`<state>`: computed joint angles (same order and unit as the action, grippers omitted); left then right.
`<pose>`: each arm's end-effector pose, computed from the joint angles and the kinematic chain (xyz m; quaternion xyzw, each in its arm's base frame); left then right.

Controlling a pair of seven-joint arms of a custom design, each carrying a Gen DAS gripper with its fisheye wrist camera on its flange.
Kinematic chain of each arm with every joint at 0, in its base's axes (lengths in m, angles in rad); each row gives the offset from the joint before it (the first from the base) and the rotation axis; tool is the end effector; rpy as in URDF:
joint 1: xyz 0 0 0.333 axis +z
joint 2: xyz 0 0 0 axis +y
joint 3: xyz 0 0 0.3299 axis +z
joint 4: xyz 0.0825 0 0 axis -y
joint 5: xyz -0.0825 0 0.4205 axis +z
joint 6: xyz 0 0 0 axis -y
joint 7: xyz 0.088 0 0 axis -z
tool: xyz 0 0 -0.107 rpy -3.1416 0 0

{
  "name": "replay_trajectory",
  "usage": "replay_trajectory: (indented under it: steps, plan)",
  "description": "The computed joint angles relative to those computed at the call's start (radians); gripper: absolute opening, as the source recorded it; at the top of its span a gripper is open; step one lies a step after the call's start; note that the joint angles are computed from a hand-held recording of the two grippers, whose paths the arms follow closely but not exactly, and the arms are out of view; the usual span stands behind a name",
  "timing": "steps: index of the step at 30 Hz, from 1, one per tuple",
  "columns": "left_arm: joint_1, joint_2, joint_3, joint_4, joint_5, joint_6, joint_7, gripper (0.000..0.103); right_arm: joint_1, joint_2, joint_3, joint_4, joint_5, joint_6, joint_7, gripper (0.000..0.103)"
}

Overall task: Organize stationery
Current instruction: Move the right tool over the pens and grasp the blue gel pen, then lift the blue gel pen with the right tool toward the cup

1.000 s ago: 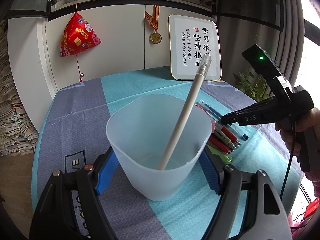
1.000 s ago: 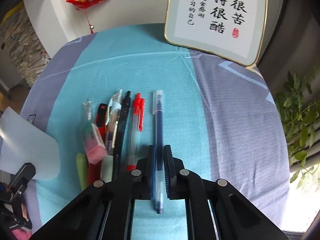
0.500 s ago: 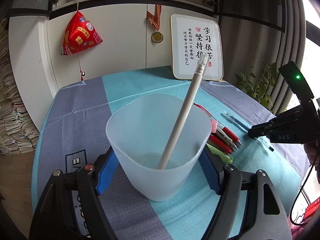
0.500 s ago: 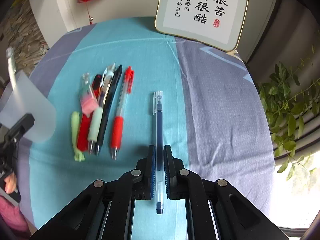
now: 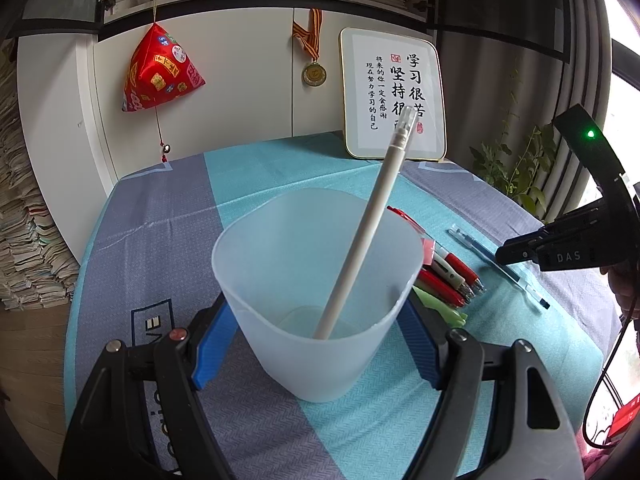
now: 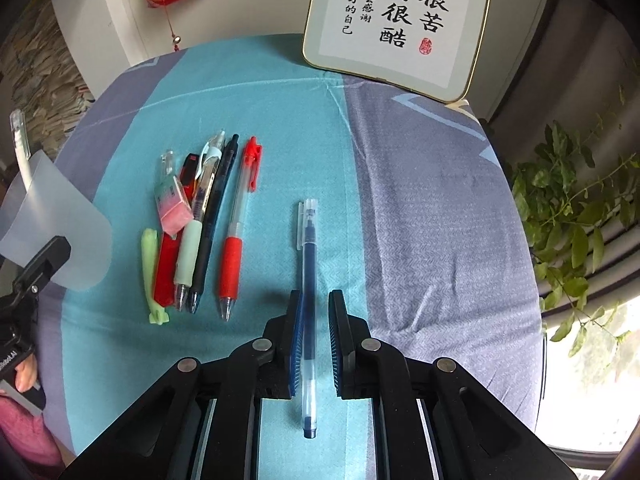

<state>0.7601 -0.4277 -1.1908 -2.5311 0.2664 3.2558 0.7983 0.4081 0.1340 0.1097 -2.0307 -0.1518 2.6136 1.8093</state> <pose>0.4524 -0.2562 0.4117 -0.6012 0.6598 -0.3433 0.2923 0.5606 0.3210 0.4241 -0.8086 0.5427 -0.1294 0.1867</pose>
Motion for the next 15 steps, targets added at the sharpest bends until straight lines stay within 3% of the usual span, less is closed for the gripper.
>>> replay_trajectory:
  steps: [6, 10, 15]
  plan:
    - [0.001, 0.0, 0.0, 0.0, 0.002, 0.0, 0.0, 0.075, -0.014, 0.031, 0.004, 0.054, 0.079, -0.018, -0.043, 0.012]
    - [0.001, 0.0, -0.001, 0.0, 0.001, 0.0, -0.001, 0.075, -0.006, 0.062, -0.003, 0.091, 0.06, -0.028, -0.032, 0.034]
    - [0.002, 0.001, -0.001, 0.0, 0.001, 0.001, 0.0, 0.075, 0.009, 0.125, -0.017, 0.171, 0.021, -0.059, -0.016, 0.034]
